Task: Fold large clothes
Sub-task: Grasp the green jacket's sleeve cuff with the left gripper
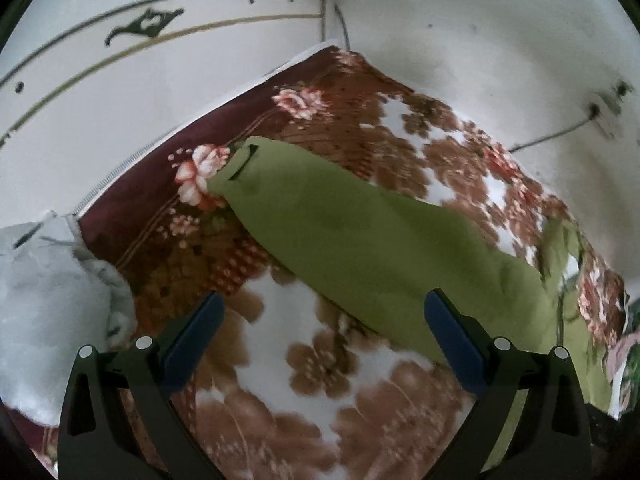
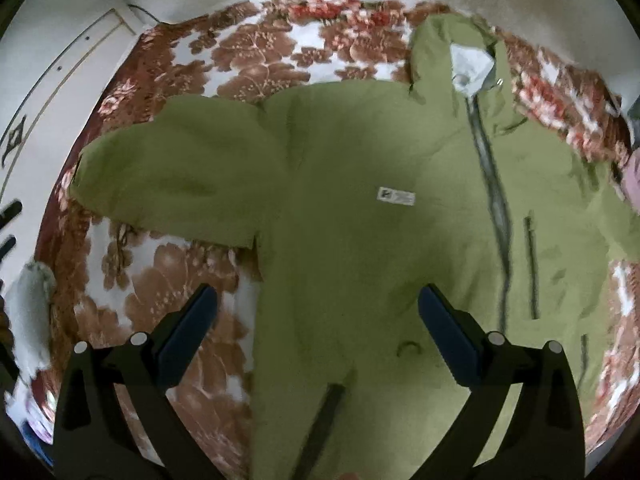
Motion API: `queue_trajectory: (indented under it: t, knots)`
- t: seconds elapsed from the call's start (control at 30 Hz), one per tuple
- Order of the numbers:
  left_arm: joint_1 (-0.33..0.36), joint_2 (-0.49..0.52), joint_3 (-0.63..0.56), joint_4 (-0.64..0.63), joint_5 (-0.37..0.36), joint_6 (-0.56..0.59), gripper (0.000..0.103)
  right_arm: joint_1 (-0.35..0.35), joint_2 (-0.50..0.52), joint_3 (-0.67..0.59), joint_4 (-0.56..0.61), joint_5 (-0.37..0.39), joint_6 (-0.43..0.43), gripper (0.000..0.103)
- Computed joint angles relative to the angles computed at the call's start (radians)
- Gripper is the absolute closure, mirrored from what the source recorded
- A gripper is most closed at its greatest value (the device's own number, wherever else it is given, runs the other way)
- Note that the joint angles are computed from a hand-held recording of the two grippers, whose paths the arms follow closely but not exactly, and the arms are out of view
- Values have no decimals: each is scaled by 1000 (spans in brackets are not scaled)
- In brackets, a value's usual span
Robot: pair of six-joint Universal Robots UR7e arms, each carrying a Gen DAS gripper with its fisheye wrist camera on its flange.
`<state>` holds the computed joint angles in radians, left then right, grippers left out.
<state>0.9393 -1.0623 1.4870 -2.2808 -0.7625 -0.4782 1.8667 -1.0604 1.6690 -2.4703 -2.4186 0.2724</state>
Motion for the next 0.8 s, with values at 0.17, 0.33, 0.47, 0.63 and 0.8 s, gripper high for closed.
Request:
queue_trajectory:
  t: [0.17,0.33,0.47,0.63,0.8]
  knots:
    - [86,53,-15,-202,-17,177,5,-33,91,-55,-53,-6,-51,4]
    - [177,124,-87,-296,-116,274,5,-68,183,-103,-115,-42,-126,4]
    - [228,190,-162,-309,-148,326,5,-100,232,-125,-122,-36,-159,4]
    - [269,239,-216,-339,-168,359,5,-127,262,-122,-160,-37,-213,4]
    - [314,255,-247,-351,-288,320,5,-146,280,-117,-192,-33,-238,4]
